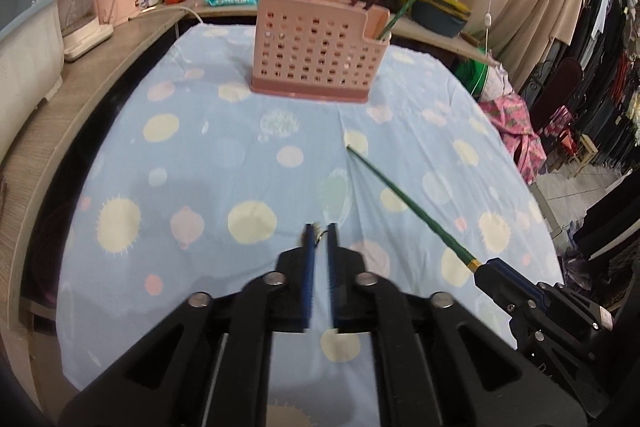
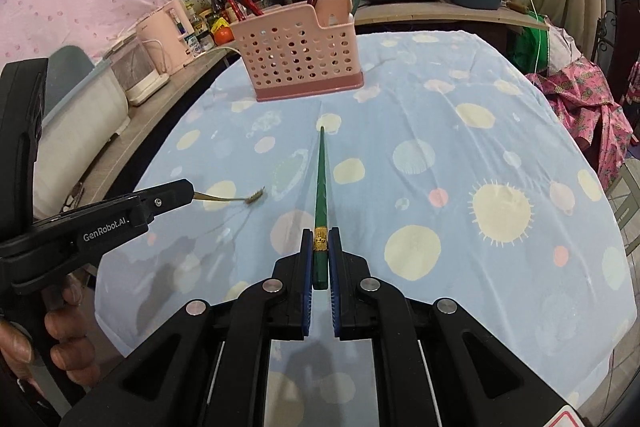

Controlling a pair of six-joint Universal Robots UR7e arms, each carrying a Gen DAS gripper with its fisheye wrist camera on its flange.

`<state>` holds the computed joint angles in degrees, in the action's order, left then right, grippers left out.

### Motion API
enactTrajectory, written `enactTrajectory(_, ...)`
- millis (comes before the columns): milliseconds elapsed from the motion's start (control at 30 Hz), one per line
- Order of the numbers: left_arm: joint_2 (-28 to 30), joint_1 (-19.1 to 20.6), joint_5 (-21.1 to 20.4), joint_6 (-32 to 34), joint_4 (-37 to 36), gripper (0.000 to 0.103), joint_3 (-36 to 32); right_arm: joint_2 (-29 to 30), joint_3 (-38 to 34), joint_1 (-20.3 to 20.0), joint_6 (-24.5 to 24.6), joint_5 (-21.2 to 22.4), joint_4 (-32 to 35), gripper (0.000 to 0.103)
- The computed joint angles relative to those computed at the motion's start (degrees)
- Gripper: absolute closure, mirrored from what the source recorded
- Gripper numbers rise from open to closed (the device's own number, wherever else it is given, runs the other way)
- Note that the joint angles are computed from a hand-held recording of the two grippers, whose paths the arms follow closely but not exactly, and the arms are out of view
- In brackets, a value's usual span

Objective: Organize utensils
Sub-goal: 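Lift the spoon and chopstick and carry them over the pink holder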

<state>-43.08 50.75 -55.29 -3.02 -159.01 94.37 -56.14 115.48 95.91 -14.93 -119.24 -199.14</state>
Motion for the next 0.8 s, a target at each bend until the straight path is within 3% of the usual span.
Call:
enactTrajectory(467, 0.5, 0.1, -1.9, 3.2, 0.0, 0.102, -6.6, -1.9, -6.0, 2.6, -2.6, 4.5, -0.2, 0.096)
enactTrajectory(800, 3.7, 0.4, -3.9, 5.6, 2.0, 0.102, -18.0, -0.3, -16.4, 4.1, -7.0, 7.0, -0.1, 0.096)
